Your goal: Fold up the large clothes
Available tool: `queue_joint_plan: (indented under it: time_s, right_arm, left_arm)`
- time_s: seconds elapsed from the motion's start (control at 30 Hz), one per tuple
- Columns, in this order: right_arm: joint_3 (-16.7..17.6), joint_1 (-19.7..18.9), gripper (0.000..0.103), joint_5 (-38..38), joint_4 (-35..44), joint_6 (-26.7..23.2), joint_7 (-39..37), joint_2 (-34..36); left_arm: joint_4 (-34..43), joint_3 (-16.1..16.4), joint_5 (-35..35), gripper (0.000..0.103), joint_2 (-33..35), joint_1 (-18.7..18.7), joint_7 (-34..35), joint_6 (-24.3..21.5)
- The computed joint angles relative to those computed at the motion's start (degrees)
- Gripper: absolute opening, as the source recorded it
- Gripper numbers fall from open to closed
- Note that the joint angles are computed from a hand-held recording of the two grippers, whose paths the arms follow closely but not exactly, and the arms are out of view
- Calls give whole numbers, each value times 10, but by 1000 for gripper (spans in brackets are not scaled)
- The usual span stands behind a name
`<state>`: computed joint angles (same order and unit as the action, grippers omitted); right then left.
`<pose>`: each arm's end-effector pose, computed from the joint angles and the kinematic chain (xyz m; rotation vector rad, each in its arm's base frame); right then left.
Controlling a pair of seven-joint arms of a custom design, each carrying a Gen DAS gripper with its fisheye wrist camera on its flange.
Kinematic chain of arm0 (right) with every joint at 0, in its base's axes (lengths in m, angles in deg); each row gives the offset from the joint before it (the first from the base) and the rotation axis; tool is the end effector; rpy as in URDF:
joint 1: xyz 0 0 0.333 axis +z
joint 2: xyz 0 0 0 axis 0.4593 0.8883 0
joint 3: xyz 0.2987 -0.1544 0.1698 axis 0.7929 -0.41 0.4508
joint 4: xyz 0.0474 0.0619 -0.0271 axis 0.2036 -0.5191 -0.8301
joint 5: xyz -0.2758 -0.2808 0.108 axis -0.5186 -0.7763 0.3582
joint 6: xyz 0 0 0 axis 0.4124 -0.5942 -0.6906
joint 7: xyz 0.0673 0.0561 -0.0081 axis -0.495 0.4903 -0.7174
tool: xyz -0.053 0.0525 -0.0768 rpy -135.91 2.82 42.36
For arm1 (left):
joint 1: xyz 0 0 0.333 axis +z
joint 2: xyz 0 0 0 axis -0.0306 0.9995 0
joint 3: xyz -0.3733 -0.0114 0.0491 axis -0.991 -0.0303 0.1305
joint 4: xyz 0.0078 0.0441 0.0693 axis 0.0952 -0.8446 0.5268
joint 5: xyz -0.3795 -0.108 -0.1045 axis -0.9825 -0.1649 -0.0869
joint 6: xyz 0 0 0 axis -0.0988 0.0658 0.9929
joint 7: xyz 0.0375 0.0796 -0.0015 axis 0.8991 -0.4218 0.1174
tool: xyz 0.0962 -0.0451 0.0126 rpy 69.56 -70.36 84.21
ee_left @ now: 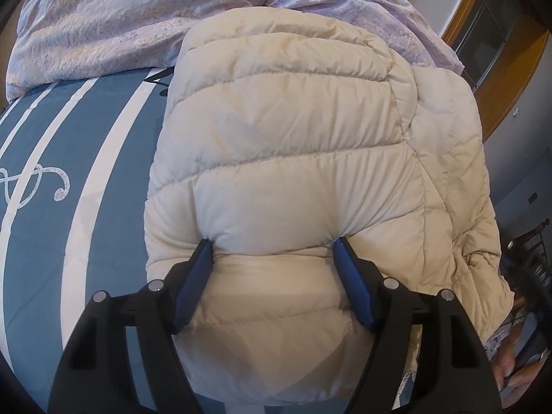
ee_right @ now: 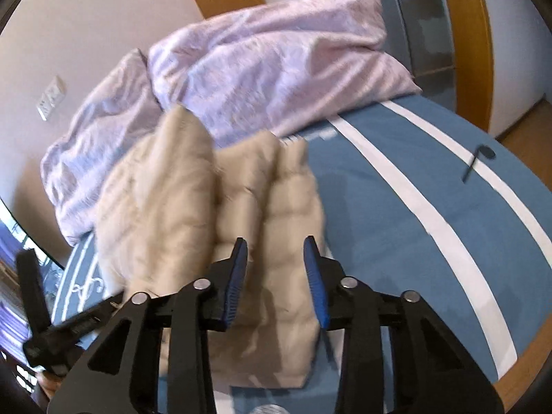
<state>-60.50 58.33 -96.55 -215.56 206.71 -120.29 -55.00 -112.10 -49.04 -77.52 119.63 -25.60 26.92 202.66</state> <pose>0.4373 0.3471 0.3518 -0.9633 2.1683 -0.7270 0.6187 -0.4538 0.3336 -1.4635 2.5441 -0.9925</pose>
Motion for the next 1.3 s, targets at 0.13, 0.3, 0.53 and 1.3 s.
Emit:
queue_joint_plan:
  time_s: [0.13, 0.3, 0.53, 1.3]
  right_arm:
    - [-2, -2, 25, -25, 23, 14, -11, 6]
    - [-6, -4, 20, -33, 44, 23, -23, 16]
    - [-12, -3, 20, 45, 75, 17, -116, 54]
    - [-51, 15, 18, 194, 66, 27, -220, 98]
  left_arm:
    - [3, 6, 6, 71, 2, -8, -4, -1]
    - [8, 13, 15, 71, 4, -17, -11, 0]
    - [9, 17, 24, 71, 6, -22, -16, 3]
    - [-5, -54, -26, 73, -14, 29, 68, 31]
